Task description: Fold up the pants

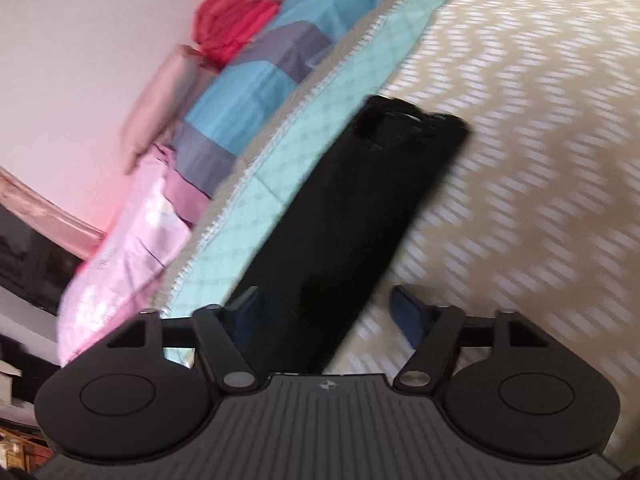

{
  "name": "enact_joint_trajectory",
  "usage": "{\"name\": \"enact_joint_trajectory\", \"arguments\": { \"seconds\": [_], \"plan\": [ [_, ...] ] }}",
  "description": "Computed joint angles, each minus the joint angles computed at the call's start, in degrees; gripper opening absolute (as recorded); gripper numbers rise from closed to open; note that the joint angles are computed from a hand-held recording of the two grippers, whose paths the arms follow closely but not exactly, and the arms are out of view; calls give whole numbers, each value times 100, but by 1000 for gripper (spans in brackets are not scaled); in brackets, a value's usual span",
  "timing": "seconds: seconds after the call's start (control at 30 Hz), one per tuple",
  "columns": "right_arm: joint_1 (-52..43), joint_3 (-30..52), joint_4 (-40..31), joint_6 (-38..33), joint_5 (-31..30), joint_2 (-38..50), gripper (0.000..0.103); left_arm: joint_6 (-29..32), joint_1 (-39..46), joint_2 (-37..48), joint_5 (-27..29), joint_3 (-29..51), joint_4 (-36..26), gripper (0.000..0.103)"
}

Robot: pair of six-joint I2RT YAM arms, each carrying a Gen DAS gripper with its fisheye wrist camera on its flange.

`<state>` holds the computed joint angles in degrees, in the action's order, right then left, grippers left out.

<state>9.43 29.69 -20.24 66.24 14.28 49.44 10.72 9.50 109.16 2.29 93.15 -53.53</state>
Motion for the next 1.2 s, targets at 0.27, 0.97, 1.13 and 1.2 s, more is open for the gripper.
{"name": "enact_joint_trajectory", "arguments": {
  "seconds": [0.27, 0.97, 1.13, 1.2],
  "plan": [
    [-851, -753, 1366, 448, -886, -3, 24, 34, 20, 70, 30, 135, -153, 103],
    [-3113, -487, -221, -1257, -2468, -1247, 15, -94, -317, -159, 972, 152, -808, 103],
    [-3883, -840, -275, -1439, -2961, -1327, 31, 295, -1010, -477, -91, -593, -156, 103],
    [-4136, -870, -295, -1524, -2663, -1523, 45, 424, -1007, -497, -105, -619, -143, 103]
  ]
}}
